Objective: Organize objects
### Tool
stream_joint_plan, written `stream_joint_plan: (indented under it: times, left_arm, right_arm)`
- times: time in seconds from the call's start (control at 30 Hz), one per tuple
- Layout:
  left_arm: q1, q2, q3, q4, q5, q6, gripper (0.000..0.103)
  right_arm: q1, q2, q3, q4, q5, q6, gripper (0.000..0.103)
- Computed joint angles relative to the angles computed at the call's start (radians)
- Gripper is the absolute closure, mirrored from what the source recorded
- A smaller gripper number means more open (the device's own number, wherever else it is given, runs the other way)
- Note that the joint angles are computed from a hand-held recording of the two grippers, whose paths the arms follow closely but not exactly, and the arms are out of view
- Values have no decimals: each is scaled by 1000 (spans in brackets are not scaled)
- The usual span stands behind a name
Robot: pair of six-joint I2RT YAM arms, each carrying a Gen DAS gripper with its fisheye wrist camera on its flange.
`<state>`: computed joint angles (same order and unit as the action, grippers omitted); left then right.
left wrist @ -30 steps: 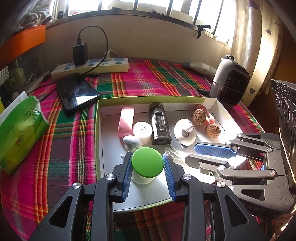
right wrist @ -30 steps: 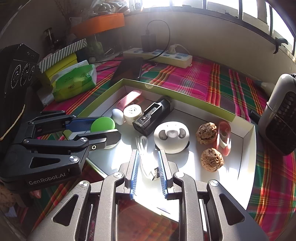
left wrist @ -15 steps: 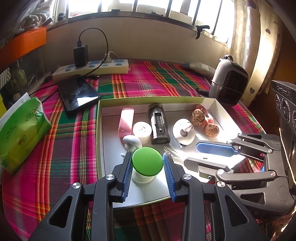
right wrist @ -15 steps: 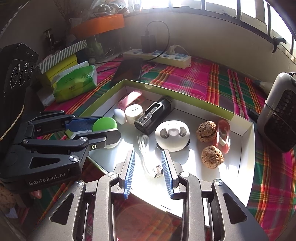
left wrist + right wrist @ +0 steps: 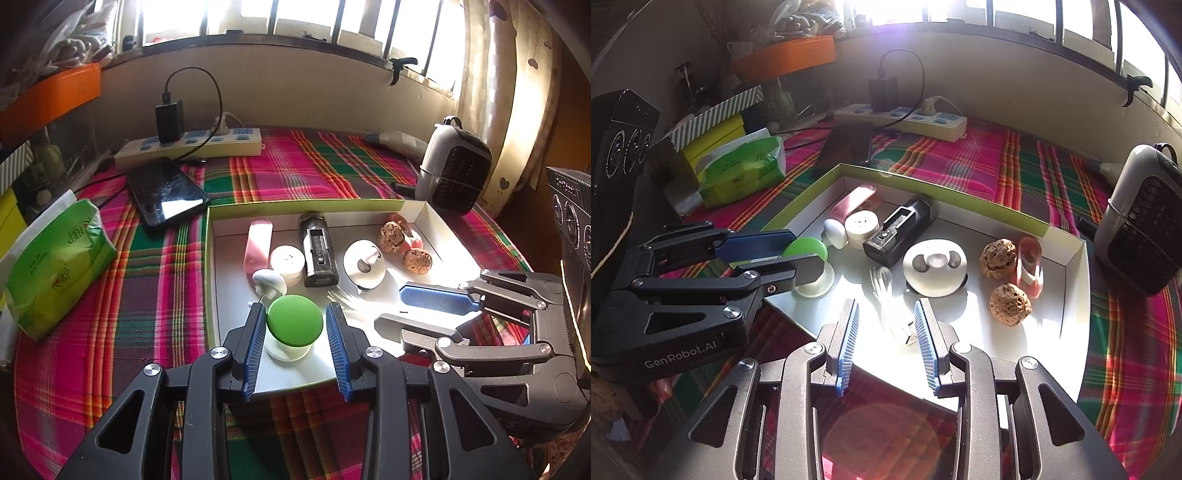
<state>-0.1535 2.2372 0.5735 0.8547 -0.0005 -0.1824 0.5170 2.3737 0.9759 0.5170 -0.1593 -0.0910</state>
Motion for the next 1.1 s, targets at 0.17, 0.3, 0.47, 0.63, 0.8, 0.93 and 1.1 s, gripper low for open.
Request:
stream_joint_plan:
  times: [0.17,0.3,0.47,0.63,0.8,0.93,1.1]
  left_arm:
    - [-9,-25,-40,28,-29,-8,71]
    - [-24,-48,-73,47,-54,-21,71]
    - [-51,-80,-120,69,-104,-53,71]
    - [-80,-103,-168,90,-149,-87,71]
    - [-121,-116,-222,132,-201,-117,71]
    - [-174,-113,-253,154,-255,-140,71]
    - [-222,-84,-283,189,-267,-180,71]
  right_arm:
    - [4,-23,-48,45,6,28,70]
    - [9,-46,-92,85,21,51,70]
    - [23,-74,-155,137,60,89,70]
    - [38,-103,-222,195,101,127,69]
    - [47,-132,-298,266,114,146,59]
    - [50,-136,-343,307,133,180,59]
    - [57,-120,-384,346,154,203,59]
